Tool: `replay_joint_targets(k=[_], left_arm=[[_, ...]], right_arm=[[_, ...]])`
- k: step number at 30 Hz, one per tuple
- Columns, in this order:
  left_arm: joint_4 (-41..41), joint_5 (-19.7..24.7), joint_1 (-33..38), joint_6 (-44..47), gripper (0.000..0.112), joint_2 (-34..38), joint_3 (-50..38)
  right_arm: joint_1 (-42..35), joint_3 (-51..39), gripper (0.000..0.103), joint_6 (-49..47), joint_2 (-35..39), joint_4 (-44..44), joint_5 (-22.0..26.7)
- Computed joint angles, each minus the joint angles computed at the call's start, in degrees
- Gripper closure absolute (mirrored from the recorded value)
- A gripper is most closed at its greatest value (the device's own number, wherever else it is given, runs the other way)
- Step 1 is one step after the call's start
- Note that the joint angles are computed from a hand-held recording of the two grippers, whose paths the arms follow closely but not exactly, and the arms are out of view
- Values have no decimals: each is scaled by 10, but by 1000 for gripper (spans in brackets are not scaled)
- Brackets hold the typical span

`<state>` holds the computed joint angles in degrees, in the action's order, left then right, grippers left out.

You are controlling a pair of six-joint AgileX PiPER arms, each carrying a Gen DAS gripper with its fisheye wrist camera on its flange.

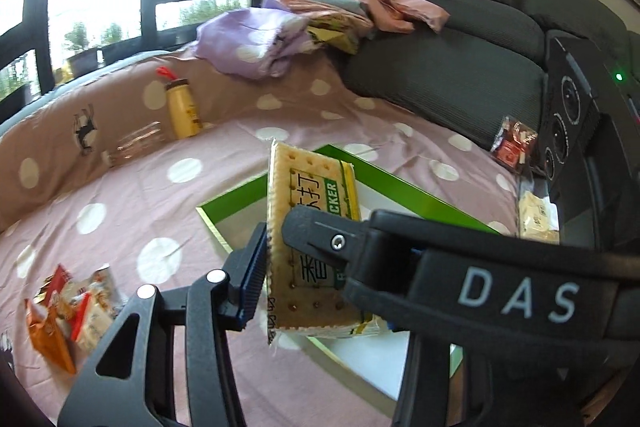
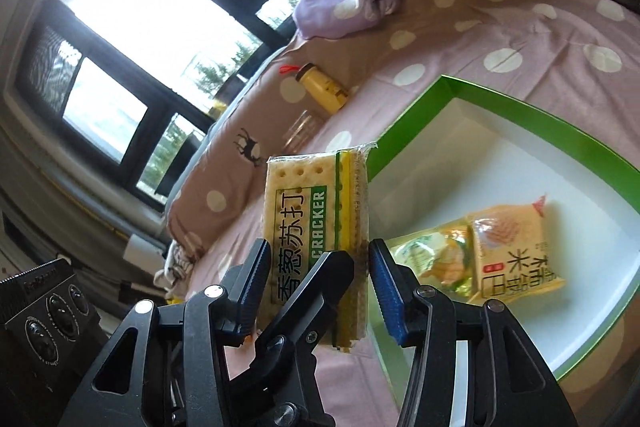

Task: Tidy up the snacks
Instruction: 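Carry the soda cracker pack into the green box and open the right gripper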

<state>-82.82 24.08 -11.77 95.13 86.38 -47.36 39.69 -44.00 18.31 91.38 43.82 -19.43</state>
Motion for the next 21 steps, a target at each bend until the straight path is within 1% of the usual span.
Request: replay_joint_targets(k=[4, 7, 9, 10, 12, 13, 14, 15, 17, 19, 20, 21], left_arm=[[26, 30, -14, -36, 67, 46, -33], [46, 49, -24, -69, 70, 79, -56], [68, 67, -26, -104, 71, 102, -73], [80, 78, -26, -124, 71, 115, -83], [96, 85, -30, -160, 71, 128, -91], [106, 88, -31, -181, 71, 132, -95], [121, 92, -31, -206, 70, 135, -100], [129, 99, -28, -221, 70, 135, -102], [138, 106, -21, -235, 61, 122, -95], [131, 102, -8, -230, 49, 100, -79], [118, 107, 3, -216, 46, 92, -72], [104, 114, 18, -201, 40, 80, -64]], right_arm=[[-18, 14, 49, -11, -3, 46, 4], [-33, 19, 49, -31, 1, 88, 18], [-44, 20, 49, -31, 6, 101, 28], [-49, 19, 49, -45, 9, 121, 34], [-53, 14, 49, -95, 14, 176, 43], [-52, 9, 49, -143, 16, 225, 45], [-50, 6, 49, -181, 17, 268, 42], [-47, 5, 49, -199, 17, 290, 34], [-35, 8, 49, -233, 11, 329, 6], [-22, 14, 49, -238, 2, 339, -20], [-16, 15, 47, -247, -1, 351, -31], [-10, 13, 43, -261, -3, 366, -41]])
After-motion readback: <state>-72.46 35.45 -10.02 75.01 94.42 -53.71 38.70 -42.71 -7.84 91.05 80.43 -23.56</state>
